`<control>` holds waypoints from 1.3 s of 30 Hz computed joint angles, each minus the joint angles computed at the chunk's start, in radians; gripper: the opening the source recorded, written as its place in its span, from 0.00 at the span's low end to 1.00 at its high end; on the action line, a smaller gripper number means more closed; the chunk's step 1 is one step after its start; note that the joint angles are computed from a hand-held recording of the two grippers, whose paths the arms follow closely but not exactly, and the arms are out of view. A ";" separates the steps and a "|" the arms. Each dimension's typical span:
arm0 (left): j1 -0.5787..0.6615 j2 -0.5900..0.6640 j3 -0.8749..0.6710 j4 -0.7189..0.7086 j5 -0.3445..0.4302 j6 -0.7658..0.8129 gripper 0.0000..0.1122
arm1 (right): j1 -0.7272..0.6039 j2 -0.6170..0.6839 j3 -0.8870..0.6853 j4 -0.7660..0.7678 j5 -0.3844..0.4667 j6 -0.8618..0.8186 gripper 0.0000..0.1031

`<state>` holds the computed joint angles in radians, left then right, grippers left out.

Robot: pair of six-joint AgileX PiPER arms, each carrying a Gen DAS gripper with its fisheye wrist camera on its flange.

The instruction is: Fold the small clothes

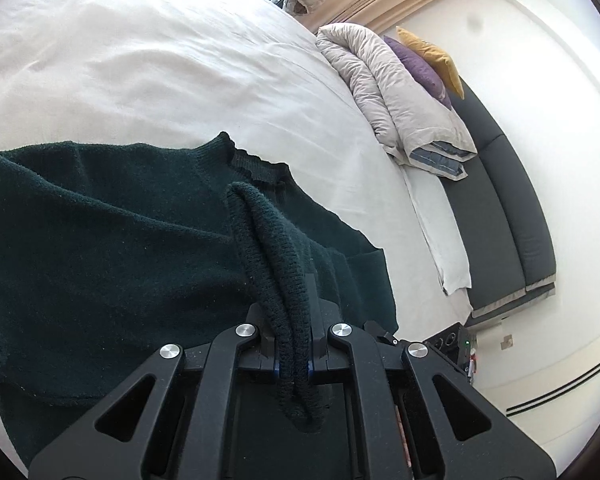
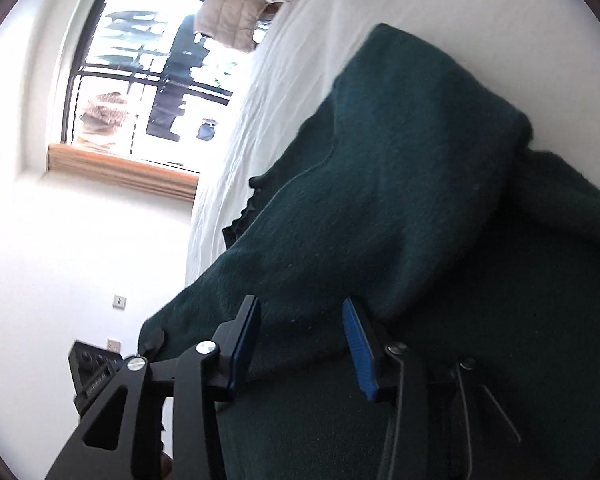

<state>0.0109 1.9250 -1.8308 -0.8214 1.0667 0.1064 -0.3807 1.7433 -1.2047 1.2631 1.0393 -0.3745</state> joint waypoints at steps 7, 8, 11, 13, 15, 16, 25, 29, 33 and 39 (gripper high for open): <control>0.034 -0.054 0.044 -0.032 0.006 0.022 0.06 | -0.089 -0.101 0.176 0.108 -0.032 0.017 0.56; 0.046 -0.060 0.056 -0.046 0.009 0.038 0.06 | -0.089 -0.093 0.170 0.113 -0.032 0.011 0.57; 0.068 -0.077 0.072 -0.058 0.013 0.058 0.06 | -0.076 -0.058 0.123 0.096 -0.026 0.005 0.58; 0.085 -0.087 0.082 -0.053 0.017 0.065 0.06 | -0.071 -0.018 0.076 0.125 -0.034 -0.021 0.58; 0.105 -0.094 0.091 -0.049 0.025 0.070 0.06 | -0.055 0.012 0.053 0.181 -0.058 -0.052 0.58; 0.111 -0.095 0.095 -0.042 0.023 0.071 0.06 | -0.050 0.028 0.038 0.203 -0.065 -0.072 0.59; 0.146 -0.066 0.221 0.018 -0.035 0.115 0.06 | -0.059 0.071 0.000 0.197 -0.121 -0.144 0.50; 0.171 -0.054 0.282 -0.016 -0.059 0.185 0.06 | -0.053 0.074 -0.005 0.162 -0.143 -0.149 0.43; 0.171 -0.060 0.322 -0.018 -0.097 0.246 0.06 | -0.052 0.091 -0.022 0.132 -0.151 -0.150 0.31; 0.194 -0.065 0.339 -0.038 -0.085 0.261 0.08 | -0.082 0.052 0.016 0.096 -0.111 -0.165 0.26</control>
<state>0.2049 1.8604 -1.4920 -0.8596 0.9820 0.3677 -0.4630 1.7949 -1.1892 1.3595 0.9280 -0.5399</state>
